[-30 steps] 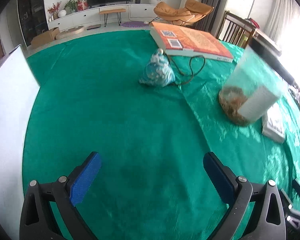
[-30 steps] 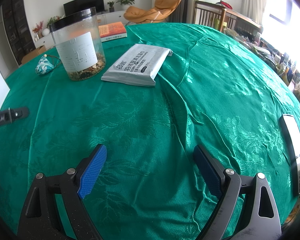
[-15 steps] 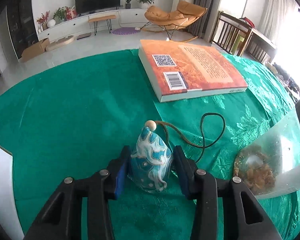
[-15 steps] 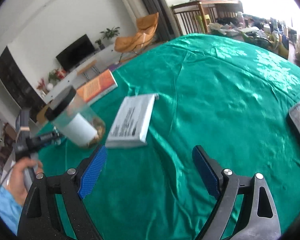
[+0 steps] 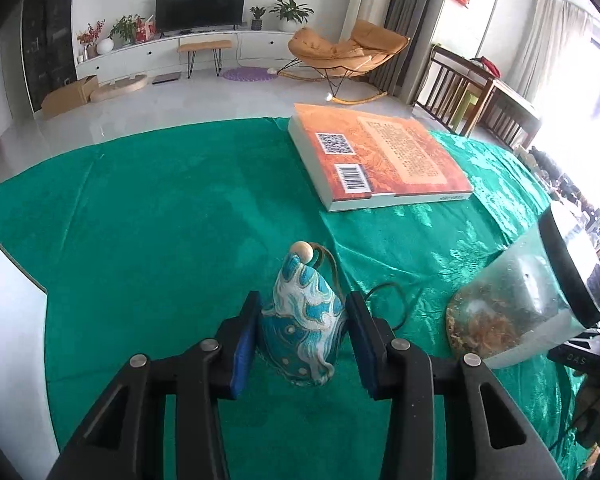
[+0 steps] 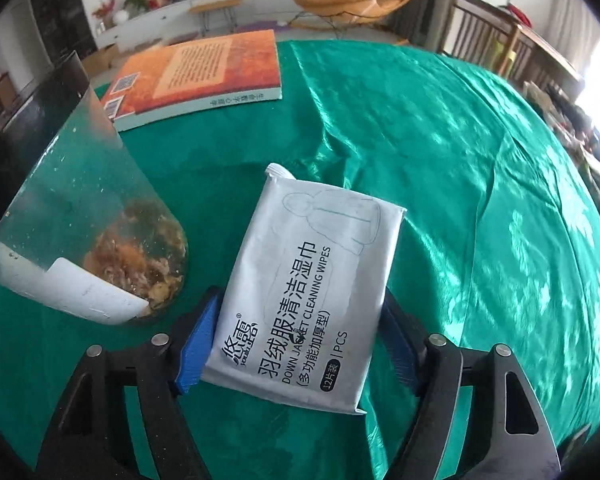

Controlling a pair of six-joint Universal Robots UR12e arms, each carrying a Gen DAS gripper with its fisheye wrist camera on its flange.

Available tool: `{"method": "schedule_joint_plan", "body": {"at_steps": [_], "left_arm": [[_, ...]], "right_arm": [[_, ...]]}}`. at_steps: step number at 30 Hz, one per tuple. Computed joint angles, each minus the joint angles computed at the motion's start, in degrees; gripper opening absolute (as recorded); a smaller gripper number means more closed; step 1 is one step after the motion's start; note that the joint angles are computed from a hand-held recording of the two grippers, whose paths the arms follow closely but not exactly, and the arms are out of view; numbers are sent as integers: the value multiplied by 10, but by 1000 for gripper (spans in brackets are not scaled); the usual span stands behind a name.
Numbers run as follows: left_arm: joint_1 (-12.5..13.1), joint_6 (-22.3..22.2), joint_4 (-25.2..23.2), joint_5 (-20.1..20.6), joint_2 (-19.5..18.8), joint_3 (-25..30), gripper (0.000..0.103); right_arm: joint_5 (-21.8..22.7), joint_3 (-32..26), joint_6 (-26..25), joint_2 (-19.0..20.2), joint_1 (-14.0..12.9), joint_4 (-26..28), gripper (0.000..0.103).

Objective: Organize soft objects
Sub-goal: 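Grasp the blue-white sachet with left tool while right tool grasps the wipes pack, then carry sachet and wipes pack into the white box and release both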

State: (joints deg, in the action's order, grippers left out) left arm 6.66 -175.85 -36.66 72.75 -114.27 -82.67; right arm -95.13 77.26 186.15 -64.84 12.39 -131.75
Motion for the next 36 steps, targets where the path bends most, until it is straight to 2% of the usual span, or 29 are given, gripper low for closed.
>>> {"method": "schedule_joint_plan", "body": {"at_steps": [2,5,9,13,16,20,23,25,26,28,33,36], "left_arm": [[-4,5,8,-19,4,-7,42],[-18,26,8,-36,0,-6,42],[-30,21,15,-40,-6,-7,41],[-24,10,33,-62,5,-29,41],[-19,13,38,-69,20,-51,41],[-14,24,13,-75,40,-76,41],[-13,26,-1,-70,51,-89,41],[-7,-6,9,-76,59,-100,41],[-3,-17,13,-80,64,-104,41],[6,-29,21,-88,77,-114,41],[36,-36,43,-138,132,-146,41],[66,-40,39,-178,176,-169,41]], "right_arm": [[11,10,-47,0,-5,-47,71],[54,21,-141,3,-10,-108,71],[70,22,-238,6,-2,-115,70],[67,42,-293,-5,6,-138,69],[77,62,-308,-19,7,-151,69],[98,89,-317,-43,9,-158,68],[109,90,-293,-51,7,-128,68],[106,88,-254,-54,5,-100,67],[94,89,-229,-56,4,-92,67],[100,99,-176,-65,-4,-88,66],[161,151,-28,-110,-39,-114,66],[202,182,14,-148,-49,-145,66]]}}
